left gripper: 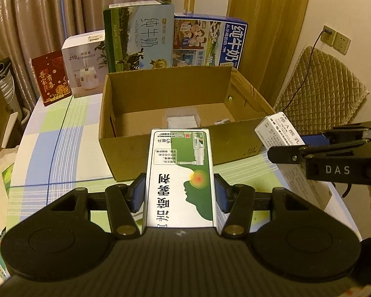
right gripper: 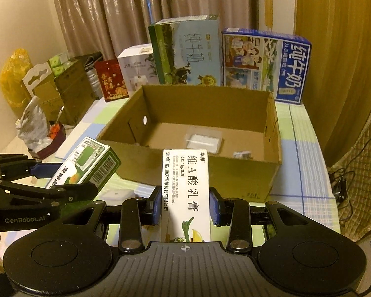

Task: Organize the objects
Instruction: 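Carry the green box and white ointment box into the cardboard box in both tools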

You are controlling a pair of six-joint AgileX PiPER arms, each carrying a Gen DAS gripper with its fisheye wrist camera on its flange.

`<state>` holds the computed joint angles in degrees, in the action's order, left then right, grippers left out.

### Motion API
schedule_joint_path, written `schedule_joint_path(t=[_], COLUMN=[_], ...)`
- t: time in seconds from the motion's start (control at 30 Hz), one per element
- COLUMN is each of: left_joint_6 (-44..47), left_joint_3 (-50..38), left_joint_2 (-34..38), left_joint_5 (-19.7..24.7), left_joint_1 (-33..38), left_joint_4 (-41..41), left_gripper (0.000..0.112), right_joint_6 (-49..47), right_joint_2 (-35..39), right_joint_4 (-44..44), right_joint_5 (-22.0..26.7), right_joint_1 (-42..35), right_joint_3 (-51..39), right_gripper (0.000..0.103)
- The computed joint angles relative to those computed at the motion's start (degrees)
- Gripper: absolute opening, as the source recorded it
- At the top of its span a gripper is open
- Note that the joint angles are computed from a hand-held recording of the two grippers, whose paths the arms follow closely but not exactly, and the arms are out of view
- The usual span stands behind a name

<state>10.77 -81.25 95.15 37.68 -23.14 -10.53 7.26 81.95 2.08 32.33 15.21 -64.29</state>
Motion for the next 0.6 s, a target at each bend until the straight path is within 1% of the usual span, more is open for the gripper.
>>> schedule_joint_path(t=[0.13, 0.3, 0.43, 0.6], left_joint_6=[1.07, 1.96, 1.42, 0.06], left_joint_3=[-5.40, -16.18, -27.67, -44.36], left_joint_2=[2.75, 8.28, 14.47, 23.99], left_joint_5=[2.54, 7.35, 12.21, 19.54], left_joint_1=[0.59, 1.26, 1.28, 1.24], left_joint_4=[-0.20, -0.10, 0.73, 1.75], left_gripper=[0.051, 0.051, 0.051, 0.051], right_joint_6=[-3.06, -5.28, -7.02, -8.15], right_joint_2=[3.31, 8.60, 13.26, 19.05], right_joint_4=[1.99, 2.11, 2.76, 3.16], right_joint_5=[2.06, 5.05, 7.32, 9.62], right_joint_1=[-2.26, -4.41, -6.01, -7.46], right_joint_3=[-5.48, -14.47, -21.99, -29.71], right_gripper=[0.035, 0.035, 0.035, 0.035])
